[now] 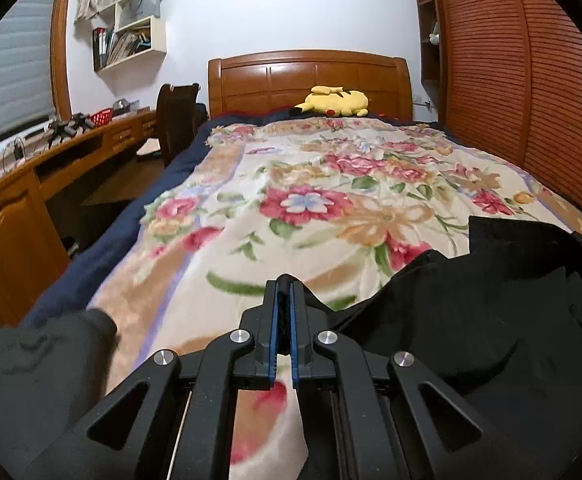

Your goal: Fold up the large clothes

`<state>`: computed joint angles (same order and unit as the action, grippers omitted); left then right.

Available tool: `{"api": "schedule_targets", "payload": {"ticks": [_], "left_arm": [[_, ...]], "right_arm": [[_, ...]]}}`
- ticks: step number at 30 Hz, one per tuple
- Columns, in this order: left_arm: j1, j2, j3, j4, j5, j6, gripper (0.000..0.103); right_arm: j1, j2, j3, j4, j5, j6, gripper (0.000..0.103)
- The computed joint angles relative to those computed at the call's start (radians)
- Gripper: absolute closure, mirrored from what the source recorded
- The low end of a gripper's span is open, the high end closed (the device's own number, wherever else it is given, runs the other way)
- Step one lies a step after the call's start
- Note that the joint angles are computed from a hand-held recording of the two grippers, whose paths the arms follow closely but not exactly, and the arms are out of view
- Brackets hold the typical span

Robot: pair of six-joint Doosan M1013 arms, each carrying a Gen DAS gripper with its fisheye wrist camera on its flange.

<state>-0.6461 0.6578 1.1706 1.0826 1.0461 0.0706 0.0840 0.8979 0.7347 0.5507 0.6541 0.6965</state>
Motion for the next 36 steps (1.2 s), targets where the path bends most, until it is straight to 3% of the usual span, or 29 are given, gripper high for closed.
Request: {"api": "schedule_targets", "payload": {"ticks": [5,8,10,12,15,16,18,19,22,27,32,36], "left_arm": [[0.005,-0.003,-0.001,-0.003,-0.032,-0.002,0.094],[-0.01,-0.009,0.014,0.005,-0.041,-0.018,0.078],[-0.023,-0.015,0.032,0.012,-0.063,-0.019,0.057],[-0.037,-0.023,0.054,0.005,-0.09,-0.021,0.053],[-0.059,-0.042,0.106,-0.007,-0.157,-0.058,0.022],[-0.068,-0.045,0.118,-0.004,-0.165,-0.07,0.022],[-0.085,-0.05,0.133,-0.005,-0.165,-0.081,0.021],[-0.092,-0.052,0.138,-0.007,-0.169,-0.086,0.021],[-0.114,-0.057,0.151,-0.011,-0.163,-0.108,0.021],[-0.145,-0.056,0.168,0.014,-0.153,-0.146,0.021],[-0.148,-0.056,0.185,-0.003,-0.184,-0.147,0.021],[-0.149,-0.042,0.178,-0.029,-0.16,-0.11,0.021]], "right_arm": [[0.021,0.057,-0.091,-0.137,0.018,0.128,0.095],[0.032,0.088,-0.136,-0.205,0.049,0.176,0.095],[0.036,0.096,-0.148,-0.227,0.056,0.196,0.094],[0.034,0.108,-0.177,-0.23,0.083,0.229,0.093],[0.029,0.107,-0.194,-0.211,0.118,0.245,0.082],[0.03,0.094,-0.177,-0.228,0.095,0.252,0.074],[0.032,0.053,-0.104,-0.242,0.014,0.233,0.028],[0.031,0.031,-0.067,-0.22,-0.019,0.201,0.023],[0.031,-0.043,0.061,-0.186,-0.123,0.111,0.02],[0.018,-0.146,0.248,0.029,-0.142,-0.137,0.02],[0.005,-0.243,0.454,0.273,-0.156,-0.437,0.02],[-0.014,-0.276,0.526,0.349,-0.081,-0.516,0.02]]}}
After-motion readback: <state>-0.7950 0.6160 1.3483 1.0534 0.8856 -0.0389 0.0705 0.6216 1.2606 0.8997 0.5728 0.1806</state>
